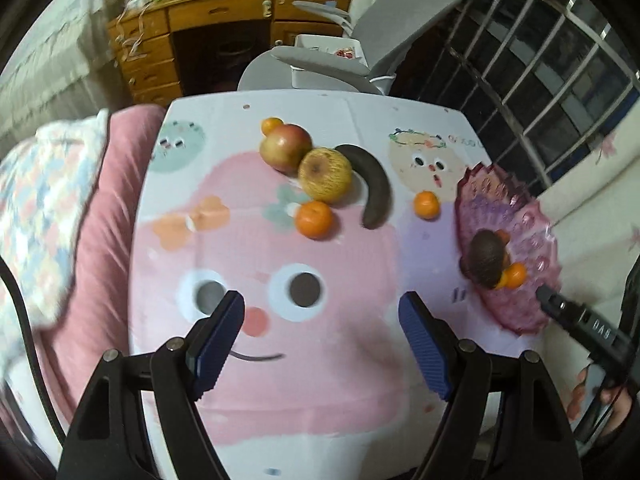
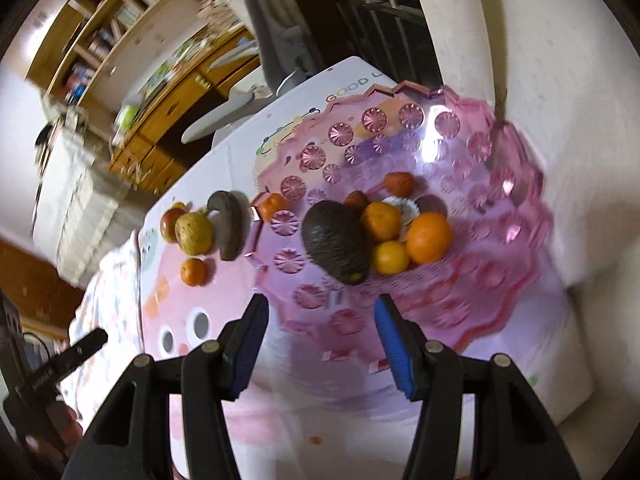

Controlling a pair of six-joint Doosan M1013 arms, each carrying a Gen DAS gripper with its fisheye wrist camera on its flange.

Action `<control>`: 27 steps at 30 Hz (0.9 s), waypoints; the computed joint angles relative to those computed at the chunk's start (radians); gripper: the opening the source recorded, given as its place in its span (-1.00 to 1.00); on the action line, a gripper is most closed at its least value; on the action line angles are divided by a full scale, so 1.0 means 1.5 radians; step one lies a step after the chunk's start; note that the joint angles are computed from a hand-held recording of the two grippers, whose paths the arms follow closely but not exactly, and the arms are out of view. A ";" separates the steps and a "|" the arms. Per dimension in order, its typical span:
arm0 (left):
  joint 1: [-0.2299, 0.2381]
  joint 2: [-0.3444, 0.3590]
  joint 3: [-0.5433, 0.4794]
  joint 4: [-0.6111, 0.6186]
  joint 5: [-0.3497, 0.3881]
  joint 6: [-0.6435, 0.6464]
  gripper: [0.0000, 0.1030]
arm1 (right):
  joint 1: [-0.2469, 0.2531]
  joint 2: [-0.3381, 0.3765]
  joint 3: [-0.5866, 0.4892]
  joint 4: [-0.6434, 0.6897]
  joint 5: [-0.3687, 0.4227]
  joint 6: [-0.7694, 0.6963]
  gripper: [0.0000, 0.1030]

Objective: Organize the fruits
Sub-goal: 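Withdraw both open tools back toward the pear and orange on the tablecloth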

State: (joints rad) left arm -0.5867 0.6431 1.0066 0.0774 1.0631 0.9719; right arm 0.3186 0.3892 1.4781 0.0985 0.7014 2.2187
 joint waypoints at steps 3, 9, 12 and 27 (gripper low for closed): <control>0.018 -0.007 0.009 -0.020 0.001 0.058 0.52 | 0.021 0.004 -0.002 -0.031 -0.017 0.076 0.08; 0.052 0.001 -0.008 -0.070 0.034 0.152 0.53 | 0.060 0.023 -0.023 -0.089 -0.023 0.206 0.08; 0.063 0.010 -0.022 -0.091 0.056 0.179 0.56 | 0.072 0.035 -0.038 -0.102 -0.008 0.262 0.08; 0.088 0.064 -0.096 -0.132 0.087 0.200 0.64 | 0.121 0.124 -0.155 -0.298 0.049 0.688 0.08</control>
State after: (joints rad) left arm -0.4542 0.7396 0.8625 -0.1207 1.1928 1.2724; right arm 0.4995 0.5758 1.2457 -0.3491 0.7749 3.2513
